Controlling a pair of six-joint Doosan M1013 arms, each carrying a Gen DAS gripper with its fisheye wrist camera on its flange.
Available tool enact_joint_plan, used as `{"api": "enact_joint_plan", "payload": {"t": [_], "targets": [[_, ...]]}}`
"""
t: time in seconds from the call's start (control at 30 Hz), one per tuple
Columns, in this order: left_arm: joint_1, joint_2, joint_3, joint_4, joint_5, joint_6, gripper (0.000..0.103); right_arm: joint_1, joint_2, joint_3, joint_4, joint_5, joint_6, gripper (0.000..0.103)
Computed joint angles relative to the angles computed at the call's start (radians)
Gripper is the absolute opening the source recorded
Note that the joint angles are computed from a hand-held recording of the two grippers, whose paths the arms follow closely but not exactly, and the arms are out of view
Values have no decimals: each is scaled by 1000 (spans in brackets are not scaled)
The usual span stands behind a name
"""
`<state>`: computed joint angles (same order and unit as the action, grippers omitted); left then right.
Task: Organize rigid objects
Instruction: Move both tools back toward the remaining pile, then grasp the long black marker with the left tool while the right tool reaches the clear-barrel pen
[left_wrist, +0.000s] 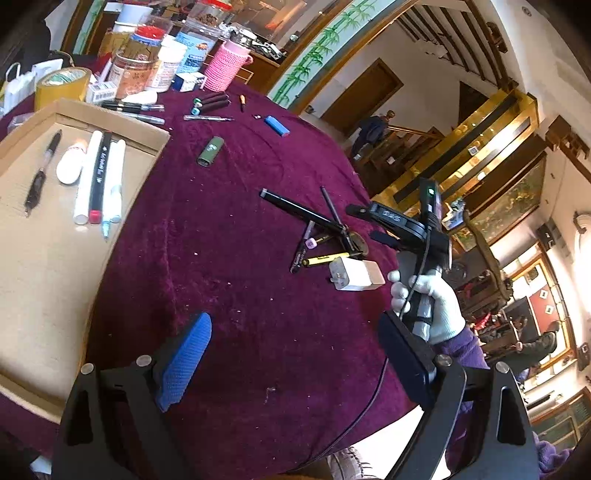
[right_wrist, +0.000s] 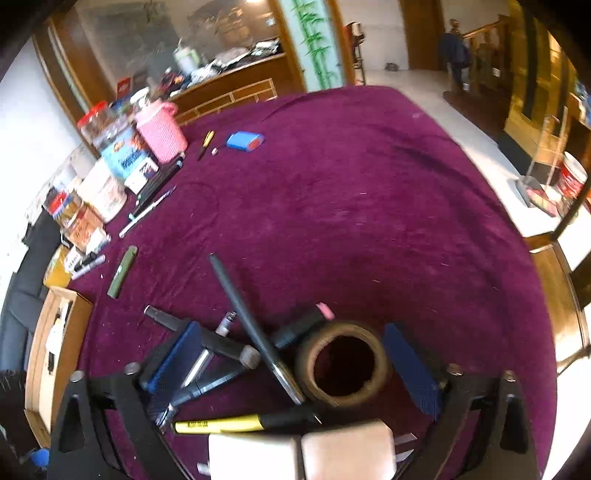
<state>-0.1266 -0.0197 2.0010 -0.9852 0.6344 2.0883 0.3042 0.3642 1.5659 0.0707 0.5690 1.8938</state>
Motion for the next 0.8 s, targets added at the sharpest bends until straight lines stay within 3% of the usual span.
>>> {"api": "enact_joint_plan", "payload": {"t": [0.07, 0.2, 0.33, 0.4, 0.5, 0.53, 0.6, 0.73, 0.8], "targets": [[-1, -7, 4, 24, -12, -17, 91, 11, 12, -13, 0, 18, -22, 67], [4, 5, -4, 35, 16, -45, 91, 20, 48, -54, 20, 55, -57, 60], [9, 15, -4, 32, 29, -46, 91, 20, 70, -80, 386, 142, -366, 59], [12, 19, -5, 37, 35, -50, 91, 19, 76, -82, 600, 222, -589, 60], [17, 30, -9, 43, 50, -49, 91, 9, 62, -56, 776, 256, -741, 60], [17, 34, -10, 51, 52, -55, 91, 9, 50, -43, 787, 226, -747, 60], [14, 46, -18, 74, 61, -76, 91, 15, 17, -8, 715, 86, -689, 60], [-3, 67, -40, 161, 55, -146, 91, 11, -23, 70, 630, -155, -578, 75], [-18, 73, -53, 237, 31, -201, 91, -1, -38, 123, 770, -248, -683, 77]]}}
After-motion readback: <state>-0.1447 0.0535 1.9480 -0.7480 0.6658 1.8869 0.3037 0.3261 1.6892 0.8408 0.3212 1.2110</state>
